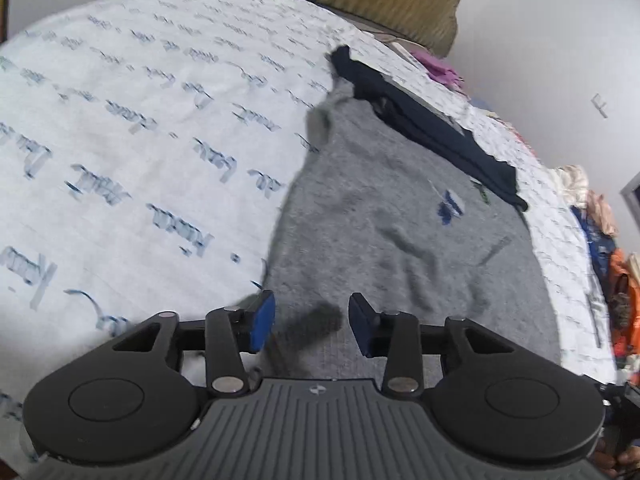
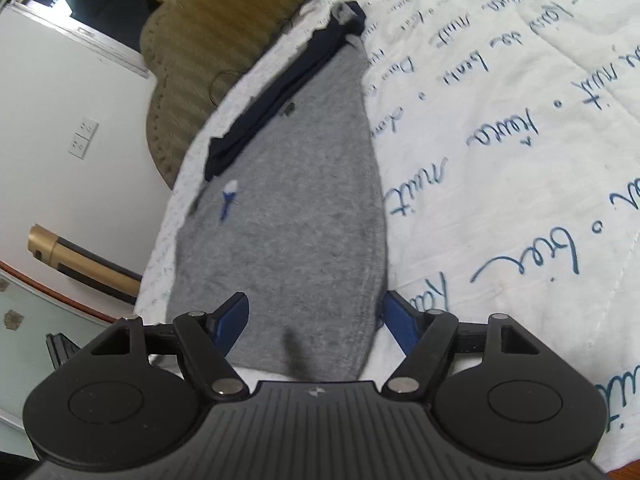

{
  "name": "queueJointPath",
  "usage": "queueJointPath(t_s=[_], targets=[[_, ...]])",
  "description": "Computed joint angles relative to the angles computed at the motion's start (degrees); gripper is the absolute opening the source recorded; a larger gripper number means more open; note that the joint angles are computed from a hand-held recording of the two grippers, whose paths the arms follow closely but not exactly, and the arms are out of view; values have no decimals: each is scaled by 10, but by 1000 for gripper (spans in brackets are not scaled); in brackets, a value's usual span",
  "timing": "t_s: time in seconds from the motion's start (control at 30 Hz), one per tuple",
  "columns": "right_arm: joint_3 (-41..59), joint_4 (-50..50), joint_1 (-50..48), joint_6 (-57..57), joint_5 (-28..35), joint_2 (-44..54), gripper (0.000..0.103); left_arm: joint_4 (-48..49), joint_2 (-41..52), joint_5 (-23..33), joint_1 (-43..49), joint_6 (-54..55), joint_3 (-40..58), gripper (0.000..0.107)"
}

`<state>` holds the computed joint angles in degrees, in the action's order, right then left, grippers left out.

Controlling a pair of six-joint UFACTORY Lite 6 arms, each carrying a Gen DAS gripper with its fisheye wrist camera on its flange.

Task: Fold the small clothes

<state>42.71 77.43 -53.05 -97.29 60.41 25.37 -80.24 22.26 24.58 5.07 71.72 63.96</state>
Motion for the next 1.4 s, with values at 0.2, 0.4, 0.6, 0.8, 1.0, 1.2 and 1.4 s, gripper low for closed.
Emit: queueJointPath(t_s=[0.2, 0.4, 0.6, 0.8, 1.0, 1.2, 1.4], targets=[[15, -13, 6, 9, 7, 13, 74, 40, 11, 17, 14, -19, 3, 54], [48, -32, -3, 39, 47, 57, 74, 54, 32, 45, 10, -55, 27, 18], [71, -61, -12, 67, 78, 83, 74, 79, 50, 63, 18, -87, 48, 13], [75, -58, -2, 72, 79, 91, 73, 86, 48, 62, 18, -95, 48, 8], [80, -51, 19, 89, 38, 101, 15, 81, 47, 84, 19, -77, 45, 34], [68, -44, 2, 62, 40, 96, 5, 96, 36, 39, -11, -92, 38, 4], [86, -100, -38, 78, 98, 23, 4, 103, -2, 148, 28, -118, 44, 4]])
